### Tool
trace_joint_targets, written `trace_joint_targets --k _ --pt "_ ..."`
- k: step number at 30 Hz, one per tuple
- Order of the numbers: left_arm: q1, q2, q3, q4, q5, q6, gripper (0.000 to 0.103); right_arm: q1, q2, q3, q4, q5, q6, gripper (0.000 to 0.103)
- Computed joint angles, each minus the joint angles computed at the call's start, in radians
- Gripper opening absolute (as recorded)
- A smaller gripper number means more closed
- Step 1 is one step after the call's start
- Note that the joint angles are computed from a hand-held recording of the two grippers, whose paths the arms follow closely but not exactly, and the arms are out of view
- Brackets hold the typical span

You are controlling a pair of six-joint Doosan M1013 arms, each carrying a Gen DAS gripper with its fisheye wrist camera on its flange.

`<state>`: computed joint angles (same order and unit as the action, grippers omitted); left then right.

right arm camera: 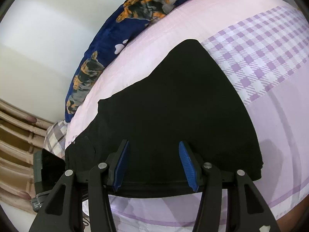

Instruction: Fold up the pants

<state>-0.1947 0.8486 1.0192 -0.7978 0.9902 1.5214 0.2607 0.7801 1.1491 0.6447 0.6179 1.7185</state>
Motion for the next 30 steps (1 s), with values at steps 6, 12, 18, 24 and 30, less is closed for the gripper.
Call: trace_joint_targets --k 6,12,18,24,30 --pt "0.004 0.000 0.015 0.044 -0.002 -0.036 0.009 0.005 0.011 -0.016 -0.050 0.040 0.024 0.051" --pt "0.002 0.003 0.006 0.063 0.009 -0.035 0.013 0.017 0.017 -0.034 -0.139 0.062 0.053 0.052" --pt "-0.001 -0.002 0.001 0.095 0.009 -0.053 0.020 0.020 0.016 -0.034 -0.157 0.063 0.056 0.052" --pt "-0.011 -0.044 0.037 0.220 -0.067 -0.048 0.024 0.025 0.021 -0.046 -0.190 0.073 0.066 0.054" --pt "-0.004 -0.113 0.133 0.334 -0.220 -0.067 0.039 0.029 0.028 -0.075 -0.234 0.089 0.080 0.055"
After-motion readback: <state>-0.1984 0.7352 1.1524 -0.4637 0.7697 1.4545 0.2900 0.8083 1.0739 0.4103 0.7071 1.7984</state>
